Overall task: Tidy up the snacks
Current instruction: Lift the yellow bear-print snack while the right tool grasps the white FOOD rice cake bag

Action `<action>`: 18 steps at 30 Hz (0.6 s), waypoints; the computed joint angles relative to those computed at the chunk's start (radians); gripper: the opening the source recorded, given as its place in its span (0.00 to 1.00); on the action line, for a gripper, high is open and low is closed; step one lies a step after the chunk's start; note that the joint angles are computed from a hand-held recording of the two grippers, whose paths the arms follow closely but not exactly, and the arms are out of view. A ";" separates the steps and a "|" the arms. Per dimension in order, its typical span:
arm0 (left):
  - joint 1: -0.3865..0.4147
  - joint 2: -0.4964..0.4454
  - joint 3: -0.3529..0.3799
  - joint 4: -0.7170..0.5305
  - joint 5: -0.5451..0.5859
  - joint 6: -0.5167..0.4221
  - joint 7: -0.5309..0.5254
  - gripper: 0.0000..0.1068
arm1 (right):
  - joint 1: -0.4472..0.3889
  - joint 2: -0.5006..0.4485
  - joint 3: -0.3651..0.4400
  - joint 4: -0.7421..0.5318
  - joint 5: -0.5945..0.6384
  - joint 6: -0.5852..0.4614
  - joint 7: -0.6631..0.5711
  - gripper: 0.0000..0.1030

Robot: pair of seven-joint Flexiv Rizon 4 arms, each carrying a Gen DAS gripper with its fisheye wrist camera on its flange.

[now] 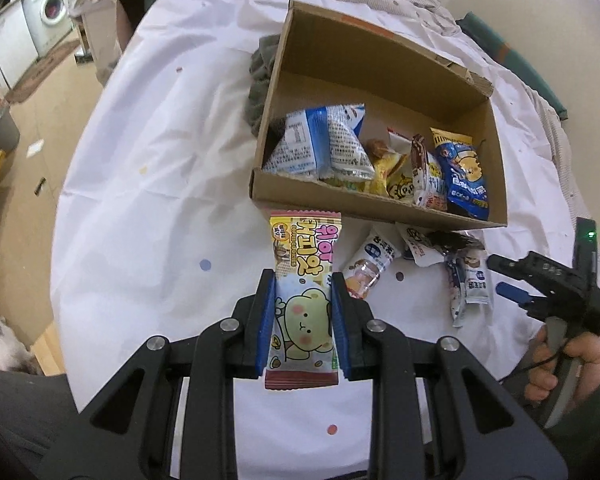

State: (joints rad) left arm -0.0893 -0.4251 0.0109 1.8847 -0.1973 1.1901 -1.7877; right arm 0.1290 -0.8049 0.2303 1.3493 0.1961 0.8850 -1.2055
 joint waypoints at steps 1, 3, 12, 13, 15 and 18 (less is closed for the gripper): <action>0.001 -0.002 0.000 -0.003 -0.002 -0.008 -0.001 0.21 | 0.007 -0.006 -0.005 -0.010 -0.010 -0.015 0.003 0.70; 0.005 -0.006 -0.002 -0.006 -0.008 -0.016 -0.004 0.21 | 0.026 -0.016 -0.020 -0.021 -0.038 -0.041 0.012 0.68; 0.017 -0.007 -0.020 -0.002 -0.044 -0.016 0.014 0.21 | 0.103 -0.042 -0.081 -0.031 -0.182 -0.088 0.001 0.45; 0.016 -0.007 -0.019 -0.002 -0.044 -0.018 0.014 0.21 | 0.113 -0.041 -0.092 -0.026 -0.204 -0.096 0.004 0.40; 0.014 -0.008 -0.015 -0.004 -0.041 -0.020 0.010 0.21 | 0.114 -0.035 -0.090 -0.013 -0.218 -0.090 -0.002 0.34; 0.010 -0.010 -0.009 -0.007 -0.033 -0.023 0.003 0.21 | 0.098 -0.017 -0.069 0.015 -0.206 -0.063 -0.022 0.33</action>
